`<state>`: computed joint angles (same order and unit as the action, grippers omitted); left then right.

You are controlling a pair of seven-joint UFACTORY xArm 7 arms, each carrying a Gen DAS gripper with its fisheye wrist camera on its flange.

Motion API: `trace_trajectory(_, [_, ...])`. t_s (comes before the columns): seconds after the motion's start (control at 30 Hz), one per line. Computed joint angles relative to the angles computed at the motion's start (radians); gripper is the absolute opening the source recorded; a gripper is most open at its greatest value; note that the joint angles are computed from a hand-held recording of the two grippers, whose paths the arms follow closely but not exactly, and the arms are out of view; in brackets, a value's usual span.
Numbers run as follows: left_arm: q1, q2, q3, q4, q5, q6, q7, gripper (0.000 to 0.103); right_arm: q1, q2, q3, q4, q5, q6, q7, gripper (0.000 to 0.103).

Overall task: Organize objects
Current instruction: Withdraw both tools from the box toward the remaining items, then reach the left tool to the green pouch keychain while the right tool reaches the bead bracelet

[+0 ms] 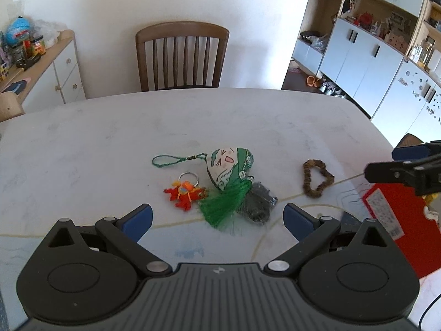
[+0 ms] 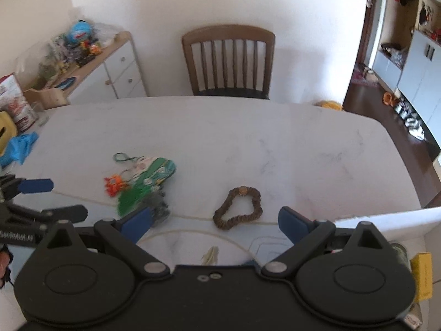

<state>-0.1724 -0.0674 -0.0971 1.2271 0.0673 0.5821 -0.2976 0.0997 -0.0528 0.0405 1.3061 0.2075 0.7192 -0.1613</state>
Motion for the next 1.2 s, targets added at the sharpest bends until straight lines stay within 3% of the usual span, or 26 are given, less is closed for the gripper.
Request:
trace_trajectory(0.27, [-0.015, 0.186, 0.01, 0.174, 0.014, 0.009, 0.003, 0.102, -0.009, 0.193, 0.004, 0.172, -0.062, 0.059, 0.106, 0.097])
trace_trajectory(0.47, [-0.037, 0.335, 0.023, 0.347, 0.013, 0.078, -0.011, 0.102, -0.018, 0.308, 0.004, 0.3, -0.081, 0.124, 0.173, 0.097])
trace_trajectory(0.67, [-0.075, 0.444, 0.055, 0.473, 0.081, 0.148, -0.047, 0.102, -0.012, 0.378, 0.002, 0.358, -0.119, 0.167, 0.233, 0.095])
trace_trajectory(1.0, [-0.08, 0.491, 0.066, 0.506, 0.086, 0.161, -0.055, 0.1, 0.004, 0.428, 0.004, 0.385, -0.168, 0.193, 0.259, 0.083])
trace_trajectory(1.2, [-0.075, 0.49, 0.061, 0.501, 0.077, 0.157, -0.049, 0.089, 0.027, 0.425, 0.002, 0.369, -0.211, 0.184, 0.264, 0.076])
